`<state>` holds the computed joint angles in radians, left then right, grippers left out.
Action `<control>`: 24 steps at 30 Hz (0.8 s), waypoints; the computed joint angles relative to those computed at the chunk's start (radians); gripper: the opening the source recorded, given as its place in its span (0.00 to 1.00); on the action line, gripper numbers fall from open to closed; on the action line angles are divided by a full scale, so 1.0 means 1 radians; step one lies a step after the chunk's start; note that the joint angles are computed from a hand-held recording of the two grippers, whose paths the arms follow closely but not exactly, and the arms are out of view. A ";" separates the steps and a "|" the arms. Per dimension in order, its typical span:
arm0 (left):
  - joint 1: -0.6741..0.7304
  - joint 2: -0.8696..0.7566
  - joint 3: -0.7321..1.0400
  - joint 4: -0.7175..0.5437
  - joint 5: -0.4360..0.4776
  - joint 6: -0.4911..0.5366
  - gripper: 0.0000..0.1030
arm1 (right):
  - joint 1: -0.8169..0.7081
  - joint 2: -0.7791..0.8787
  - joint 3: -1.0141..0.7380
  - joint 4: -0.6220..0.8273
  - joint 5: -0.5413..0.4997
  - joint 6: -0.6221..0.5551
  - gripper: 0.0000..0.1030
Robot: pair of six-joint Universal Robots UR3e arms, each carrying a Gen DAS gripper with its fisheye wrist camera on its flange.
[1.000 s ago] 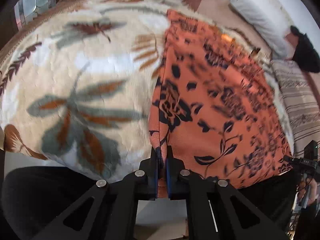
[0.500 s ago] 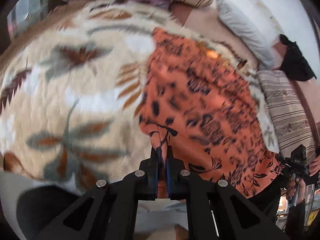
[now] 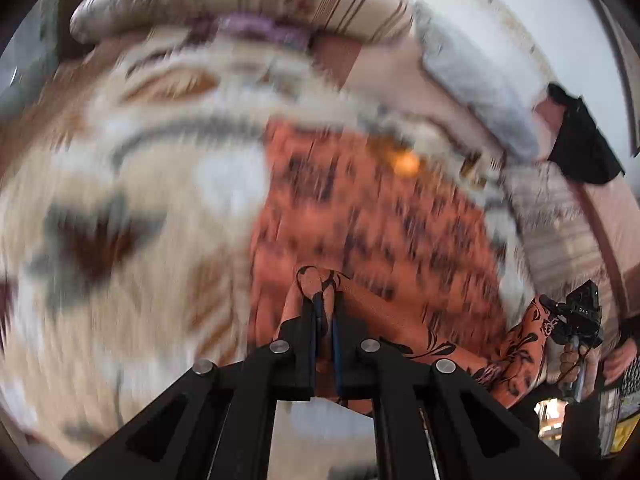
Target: Fold small clothes
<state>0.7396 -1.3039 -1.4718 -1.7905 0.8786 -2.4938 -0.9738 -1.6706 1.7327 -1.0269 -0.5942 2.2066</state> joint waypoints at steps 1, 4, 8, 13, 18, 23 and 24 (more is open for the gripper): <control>-0.067 -0.104 0.080 0.092 -0.003 -0.105 0.06 | 0.032 0.041 -0.048 -0.067 0.052 0.065 0.07; -0.249 -0.395 0.237 0.455 0.094 -0.413 0.17 | 0.124 0.252 -0.114 -0.637 0.201 0.532 0.12; -0.417 -0.726 0.422 0.660 0.379 -0.536 0.69 | 0.270 0.533 -0.174 -1.257 0.035 1.002 0.70; -0.339 -0.619 0.247 0.769 0.295 -0.522 0.69 | 0.258 0.340 0.108 -1.319 -0.060 0.881 0.70; -0.144 -0.255 -0.099 0.738 0.118 -0.462 0.74 | 0.088 -0.122 0.434 -0.978 -0.007 0.619 0.70; -0.033 0.052 -0.419 0.544 -0.017 -0.395 0.76 | 0.046 -0.304 0.573 -0.701 0.046 0.511 0.70; -0.058 0.075 -0.455 0.529 -0.004 -0.397 0.76 | 0.075 -0.268 0.599 -0.783 0.059 0.564 0.70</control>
<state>0.6820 -1.2288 -1.9270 -1.2612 0.8744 -2.8905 -0.8986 -1.9382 2.3321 -1.8103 -0.5354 2.7708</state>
